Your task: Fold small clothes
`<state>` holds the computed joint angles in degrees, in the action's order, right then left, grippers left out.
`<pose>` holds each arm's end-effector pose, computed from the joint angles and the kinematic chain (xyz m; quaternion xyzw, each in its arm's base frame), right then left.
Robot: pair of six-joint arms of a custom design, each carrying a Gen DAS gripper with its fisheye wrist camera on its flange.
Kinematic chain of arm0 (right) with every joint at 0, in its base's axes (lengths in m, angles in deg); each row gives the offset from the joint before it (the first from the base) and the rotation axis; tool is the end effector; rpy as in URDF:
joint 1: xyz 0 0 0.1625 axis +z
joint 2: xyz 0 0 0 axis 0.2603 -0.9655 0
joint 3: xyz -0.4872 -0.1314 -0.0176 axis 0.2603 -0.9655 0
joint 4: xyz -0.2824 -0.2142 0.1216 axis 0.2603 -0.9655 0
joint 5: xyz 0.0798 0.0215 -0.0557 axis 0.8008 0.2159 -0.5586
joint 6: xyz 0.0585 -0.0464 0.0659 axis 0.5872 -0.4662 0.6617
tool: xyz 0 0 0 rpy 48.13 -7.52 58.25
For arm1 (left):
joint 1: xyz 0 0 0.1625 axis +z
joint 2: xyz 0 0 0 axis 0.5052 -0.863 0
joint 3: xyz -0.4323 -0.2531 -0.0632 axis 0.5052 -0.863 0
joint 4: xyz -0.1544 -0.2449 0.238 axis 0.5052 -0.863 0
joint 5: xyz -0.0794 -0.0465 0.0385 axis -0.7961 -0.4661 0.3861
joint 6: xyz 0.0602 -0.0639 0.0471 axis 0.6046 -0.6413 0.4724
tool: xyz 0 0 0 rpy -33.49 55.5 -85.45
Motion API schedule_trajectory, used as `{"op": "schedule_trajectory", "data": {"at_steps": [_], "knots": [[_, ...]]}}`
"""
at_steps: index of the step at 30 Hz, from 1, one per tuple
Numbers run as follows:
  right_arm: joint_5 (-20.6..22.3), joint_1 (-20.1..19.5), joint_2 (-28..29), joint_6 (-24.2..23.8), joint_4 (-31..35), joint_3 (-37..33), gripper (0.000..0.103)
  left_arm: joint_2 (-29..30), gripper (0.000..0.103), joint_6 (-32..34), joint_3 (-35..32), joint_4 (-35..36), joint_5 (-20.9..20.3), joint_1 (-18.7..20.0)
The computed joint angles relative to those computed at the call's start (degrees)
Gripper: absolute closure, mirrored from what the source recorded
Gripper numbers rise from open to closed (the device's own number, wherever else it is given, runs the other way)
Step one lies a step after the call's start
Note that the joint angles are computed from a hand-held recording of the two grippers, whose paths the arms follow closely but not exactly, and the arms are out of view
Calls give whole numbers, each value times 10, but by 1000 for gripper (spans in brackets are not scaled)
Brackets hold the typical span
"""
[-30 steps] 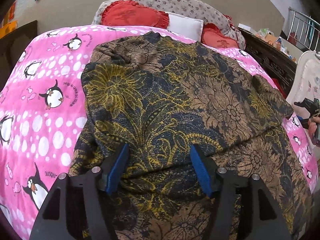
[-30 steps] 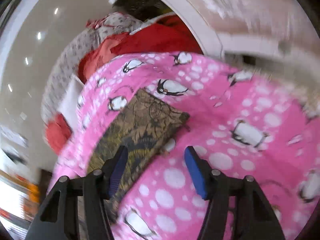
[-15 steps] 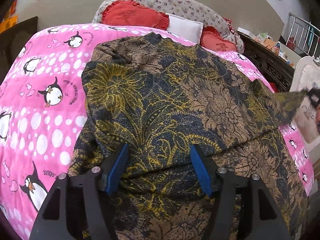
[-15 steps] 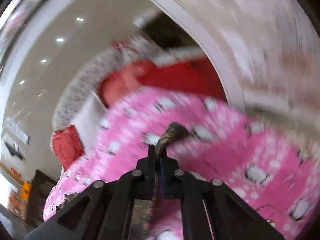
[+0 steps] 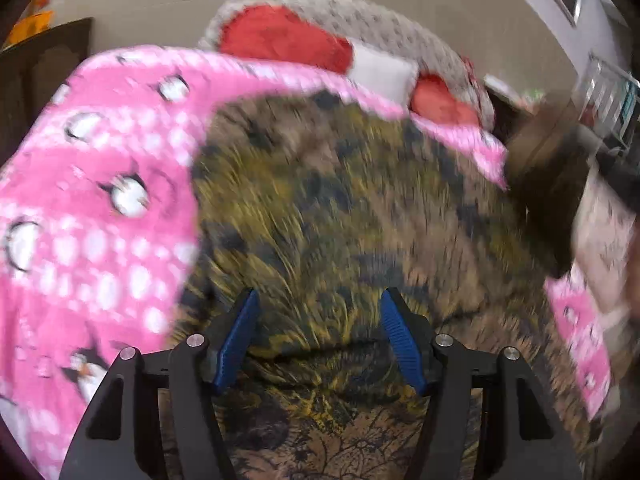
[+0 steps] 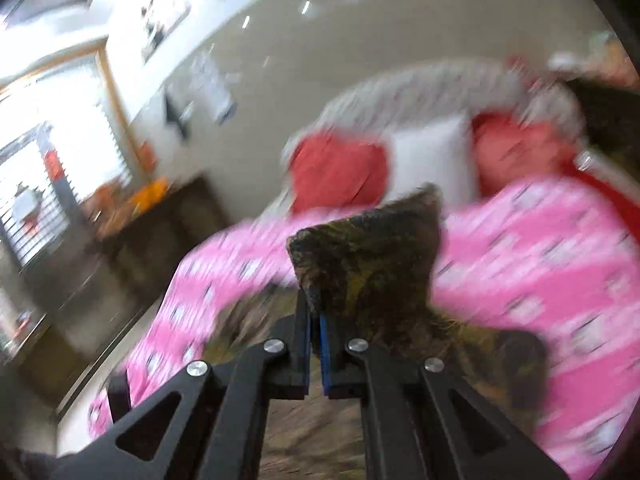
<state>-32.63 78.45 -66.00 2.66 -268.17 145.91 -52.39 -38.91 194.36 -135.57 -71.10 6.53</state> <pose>0.1741 -0.5294 0.3078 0.2755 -0.8906 0.3590 0.0444 -0.2054 -0.4158 0.1412 0.0927 0.8954 -0.3794 0.2137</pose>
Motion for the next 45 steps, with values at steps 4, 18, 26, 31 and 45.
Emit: {"op": "schedule_trajectory", "data": {"at_steps": [4,18,26,31,45], "knots": [[-58,6,110,-10,-38,36,99,-24,59,16,-15,-6,-19,-7],[-121,-13,133,-105,-158,147,74,58,59,42,-177,60,-336,119],[-219,14,201,-153,-369,221,57,54,103,0,-165,74,-252,100],[-251,31,224,-171,-415,223,56,5,103,92,-127,45,-187,24],[-259,27,219,-150,-380,198,42,-60,103,19,-54,142,-47,73]]}}
